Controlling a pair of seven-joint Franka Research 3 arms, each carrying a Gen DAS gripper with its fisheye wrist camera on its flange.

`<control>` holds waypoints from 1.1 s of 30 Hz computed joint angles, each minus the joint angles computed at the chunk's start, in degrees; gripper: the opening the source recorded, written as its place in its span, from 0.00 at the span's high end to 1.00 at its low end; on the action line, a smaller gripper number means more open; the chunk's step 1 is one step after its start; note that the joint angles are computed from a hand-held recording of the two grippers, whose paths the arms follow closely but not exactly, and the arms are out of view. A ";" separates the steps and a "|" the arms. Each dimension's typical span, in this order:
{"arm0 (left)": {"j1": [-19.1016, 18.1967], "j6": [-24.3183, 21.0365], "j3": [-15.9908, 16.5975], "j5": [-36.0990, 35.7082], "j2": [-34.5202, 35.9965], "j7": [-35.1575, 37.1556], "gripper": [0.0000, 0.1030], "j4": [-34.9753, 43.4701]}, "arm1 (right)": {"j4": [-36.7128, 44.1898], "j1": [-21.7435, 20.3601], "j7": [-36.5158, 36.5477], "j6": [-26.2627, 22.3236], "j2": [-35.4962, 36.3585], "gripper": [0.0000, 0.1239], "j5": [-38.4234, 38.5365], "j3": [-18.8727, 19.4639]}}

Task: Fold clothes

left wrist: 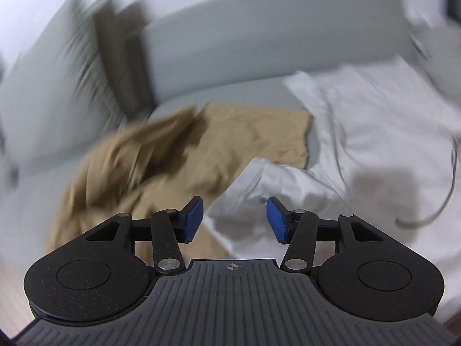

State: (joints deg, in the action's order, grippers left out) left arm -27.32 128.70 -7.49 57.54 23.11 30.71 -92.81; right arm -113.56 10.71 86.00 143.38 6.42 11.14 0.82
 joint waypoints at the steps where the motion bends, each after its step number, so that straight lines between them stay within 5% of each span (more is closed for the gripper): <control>1: 0.45 0.59 -0.30 -0.02 0.76 4.01 0.48 0.64 | -0.01 0.01 0.42 -0.25 0.01 0.45 -0.29 -0.09; 6: 2.32 0.35 -0.58 -4.39 3.18 19.05 0.51 2.51 | -0.30 0.01 2.21 -1.23 -0.03 0.44 -1.70 -0.36; 10: 4.92 3.22 -1.54 -11.06 2.68 27.97 0.90 0.90 | 0.08 0.00 3.31 -2.18 0.51 0.44 -2.54 -0.43; 13: 4.66 5.61 -0.17 -11.39 1.24 24.45 0.94 -0.96 | 0.60 0.08 3.62 -2.44 1.00 0.44 -2.84 -0.37; 18: 5.82 7.13 1.68 -15.31 -1.27 1.25 0.94 -3.01 | 1.31 0.21 2.87 -2.81 1.73 0.43 -2.81 -0.22; 24: 7.65 5.58 0.29 -24.93 -1.77 -12.81 0.80 -2.44 | 1.05 -0.09 1.82 -3.42 1.59 0.42 -2.23 -0.41; 26: 6.68 2.68 0.01 -24.39 -2.29 -15.80 0.77 -1.43 | 0.28 -0.38 1.47 -2.50 0.94 0.42 -1.58 -0.51; 29: 2.84 -7.26 -0.81 -20.10 -2.15 -18.01 0.60 2.91 | -0.93 -0.81 0.57 -0.35 -0.01 0.42 -0.22 -0.50; 33: 3.01 0.88 -3.95 -19.94 -4.20 -12.79 0.63 0.11 | -1.70 -1.34 -4.29 3.22 -0.22 0.51 4.48 0.13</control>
State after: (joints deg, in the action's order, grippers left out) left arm -24.32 129.58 -11.44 37.60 18.91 17.92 -92.70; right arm -115.27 9.37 81.71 146.59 6.20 15.62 0.95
